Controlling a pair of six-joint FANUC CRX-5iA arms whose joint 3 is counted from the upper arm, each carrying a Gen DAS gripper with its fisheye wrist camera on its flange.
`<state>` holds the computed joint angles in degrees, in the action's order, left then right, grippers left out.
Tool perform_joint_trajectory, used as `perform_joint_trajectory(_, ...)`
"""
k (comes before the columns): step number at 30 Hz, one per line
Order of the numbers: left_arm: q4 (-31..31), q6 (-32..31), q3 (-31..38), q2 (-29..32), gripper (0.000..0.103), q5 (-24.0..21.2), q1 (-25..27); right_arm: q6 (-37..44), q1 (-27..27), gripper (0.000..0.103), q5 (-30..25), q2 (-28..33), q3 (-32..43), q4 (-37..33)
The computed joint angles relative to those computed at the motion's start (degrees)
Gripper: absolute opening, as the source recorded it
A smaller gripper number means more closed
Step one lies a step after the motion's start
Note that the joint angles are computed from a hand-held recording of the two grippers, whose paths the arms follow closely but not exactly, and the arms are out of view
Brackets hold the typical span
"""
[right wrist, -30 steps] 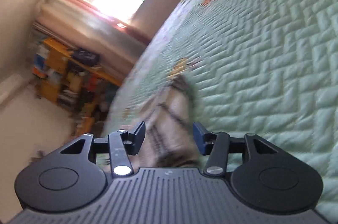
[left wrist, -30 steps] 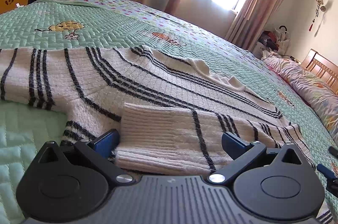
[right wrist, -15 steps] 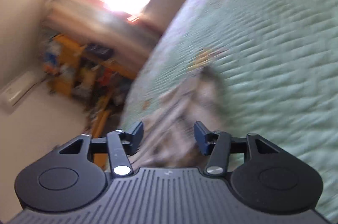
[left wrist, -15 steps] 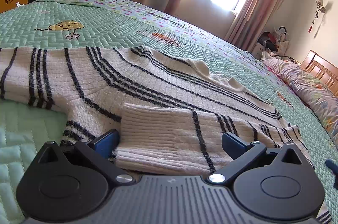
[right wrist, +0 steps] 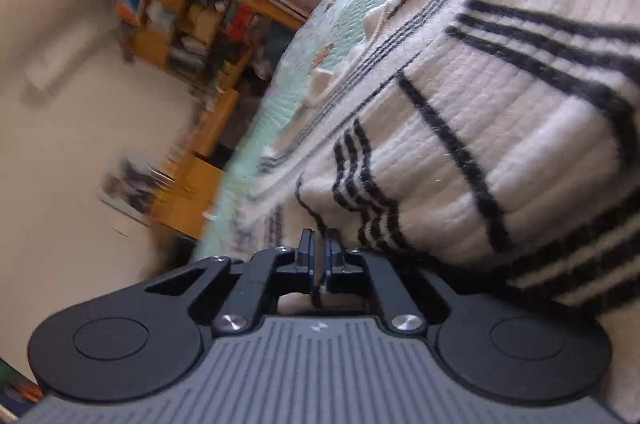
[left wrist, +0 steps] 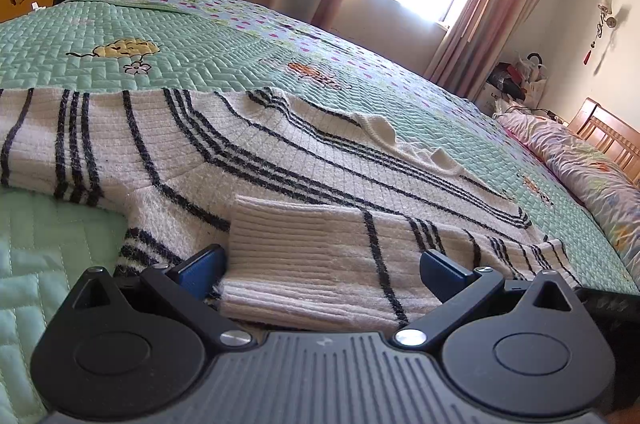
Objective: Fold clothes
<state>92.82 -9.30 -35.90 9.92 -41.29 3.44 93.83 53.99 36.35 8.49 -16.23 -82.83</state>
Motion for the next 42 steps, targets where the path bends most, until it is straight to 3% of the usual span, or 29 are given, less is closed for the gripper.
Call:
perform_joint_trajectory(5,-6.66,13.60,4.45,3.29,0.101,-11.84,6.48,-6.13,1.39,0.015,0.54,0.14,-2.08,7.41)
perform_joint_trajectory(7,-9.72,17.83,6.24,3.45,0.100,-14.09,7.78,-7.46,1.90,0.016,1.22,0.14,-2.54,8.80)
perform_joint_trajectory(9,-11.87,19.02,7.74,3.51,0.100,-16.37,8.02,-8.15,2.09,0.018,1.40,0.03,-2.81,9.46)
perform_joint_trajectory(12,-14.99,22.73,12.65,7.32,0.101,-25.42,8.13,-8.53,1.75,0.021,1.03,0.05,-2.56,10.22)
perform_joint_trajectory(14,-16.74,26.46,15.98,10.38,0.102,-27.89,7.26,-9.70,1.83,0.022,1.24,0.03,-2.85,11.07)
perform_joint_trajectory(16,-20.08,30.78,18.21,11.94,0.097,-21.91,5.82,-10.80,2.18,0.022,1.70,0.04,-3.27,11.78)
perform_joint_trajectory(17,-20.11,31.91,18.62,12.65,0.077,-19.63,5.56,-11.14,2.37,0.022,1.90,-0.03,-3.51,11.98)
perform_joint_trajectory(18,-19.08,32.54,18.85,13.16,0.068,-19.56,5.95,-11.44,2.39,0.022,1.92,0.15,-3.45,12.29)
perform_joint_trajectory(20,-18.87,34.18,18.40,11.87,0.063,-17.73,6.97,-13.35,2.68,0.022,2.42,0.20,-4.16,13.69)
perform_joint_trajectory(21,-18.17,32.68,16.57,9.34,0.066,-13.24,6.88,-13.53,2.63,0.023,2.37,0.31,-4.00,13.84)
perform_joint_trajectory(22,-17.01,29.41,13.81,5.70,0.072,-5.76,5.91,-13.87,2.67,0.023,2.42,0.30,-4.21,14.07)
perform_joint_trajectory(23,-14.39,24.92,10.96,2.44,0.086,1.24,4.41,-13.83,2.69,0.023,2.43,0.25,-4.25,14.03)
perform_joint_trajectory(24,-12.48,20.55,9.06,-0.09,0.093,5.24,3.84,-13.75,2.70,0.023,2.42,0.20,-4.29,13.98)
perform_joint_trajectory(25,-10.06,17.97,7.88,-1.25,0.093,6.24,3.22,-13.24,3.05,0.023,2.62,-0.29,-4.53,13.33)
perform_joint_trajectory(26,-9.33,17.14,7.50,-1.65,0.093,4.24,3.65,-13.28,3.13,0.023,2.69,-0.39,-4.58,13.32)
perform_joint_trajectory(28,-13.38,21.19,9.56,0.26,0.095,-7.59,6.90,-13.80,3.29,0.024,2.95,-0.37,-4.73,13.65)
perform_joint_trajectory(29,-14.74,21.94,10.45,1.35,0.098,-11.43,7.33,-13.99,3.31,0.024,3.00,-0.34,-4.73,13.78)
perform_joint_trajectory(31,-17.48,22.67,11.73,3.15,0.102,-14.55,6.66,-14.59,3.37,0.024,3.15,-0.29,-4.81,14.21)
perform_joint_trajectory(33,-22.22,25.55,13.09,5.24,0.101,-9.82,4.78,-15.31,3.46,0.024,3.34,-0.25,-4.97,14.73)
perform_joint_trajectory(36,-18.14,15.77,9.42,3.51,0.097,-2.89,2.52,-16.78,3.58,0.025,3.59,-0.11,-5.57,15.95)
perform_joint_trajectory(38,-21.10,14.70,7.71,0.43,0.098,4.41,1.04,-16.97,3.52,0.025,3.51,-0.17,-5.67,16.19)
perform_joint_trajectory(42,-30.79,21.55,9.06,-1.44,0.098,4.31,3.90,-13.75,2.92,0.025,2.27,-0.59,-4.90,14.19)
